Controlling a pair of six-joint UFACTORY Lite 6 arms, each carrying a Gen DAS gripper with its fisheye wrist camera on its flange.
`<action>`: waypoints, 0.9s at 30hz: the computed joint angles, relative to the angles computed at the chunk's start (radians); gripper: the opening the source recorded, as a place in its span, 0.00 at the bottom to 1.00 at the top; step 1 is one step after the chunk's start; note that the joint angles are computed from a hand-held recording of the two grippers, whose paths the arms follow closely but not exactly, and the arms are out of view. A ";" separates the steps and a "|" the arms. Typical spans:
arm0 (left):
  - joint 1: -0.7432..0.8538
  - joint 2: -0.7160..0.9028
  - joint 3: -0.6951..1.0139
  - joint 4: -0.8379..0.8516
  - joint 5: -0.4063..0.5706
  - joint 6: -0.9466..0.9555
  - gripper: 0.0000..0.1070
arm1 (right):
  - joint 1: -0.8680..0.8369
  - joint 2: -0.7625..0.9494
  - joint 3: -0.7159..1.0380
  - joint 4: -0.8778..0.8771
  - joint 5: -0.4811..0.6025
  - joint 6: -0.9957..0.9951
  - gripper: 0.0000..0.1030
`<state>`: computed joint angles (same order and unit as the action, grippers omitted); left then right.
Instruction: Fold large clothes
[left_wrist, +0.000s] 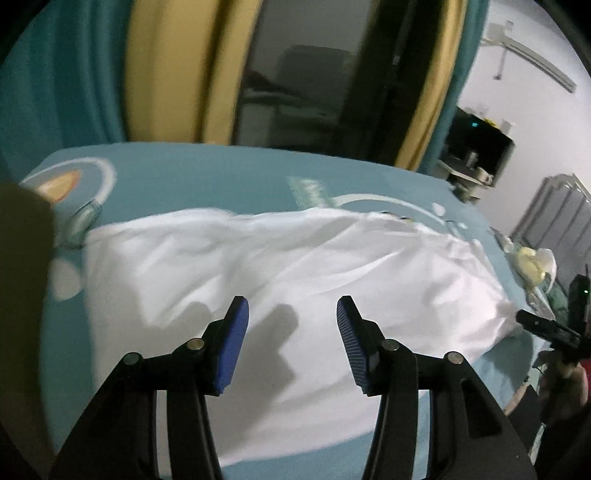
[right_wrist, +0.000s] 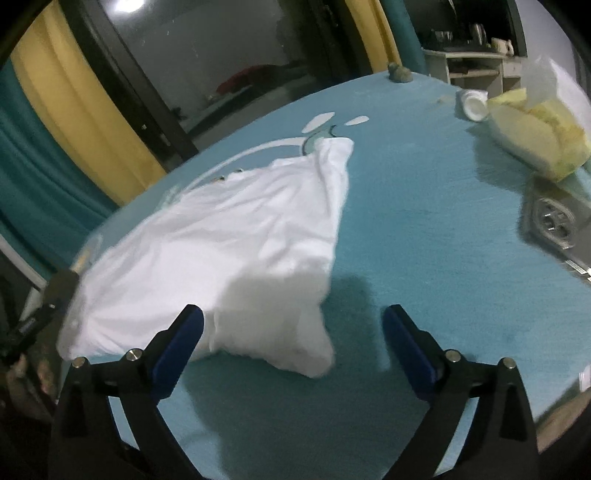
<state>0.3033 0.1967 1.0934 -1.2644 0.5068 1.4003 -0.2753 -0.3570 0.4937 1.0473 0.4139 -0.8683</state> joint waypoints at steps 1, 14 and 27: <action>-0.032 0.009 0.014 0.000 -0.007 -0.011 0.49 | -0.005 0.012 0.001 0.067 0.007 -0.052 0.96; -0.248 0.307 0.336 0.376 -0.085 -0.438 0.49 | 0.076 0.313 0.162 0.580 0.091 -0.430 0.97; -0.333 0.348 0.325 0.628 -0.223 -0.699 0.49 | 0.261 0.583 0.407 0.594 0.126 -0.516 0.85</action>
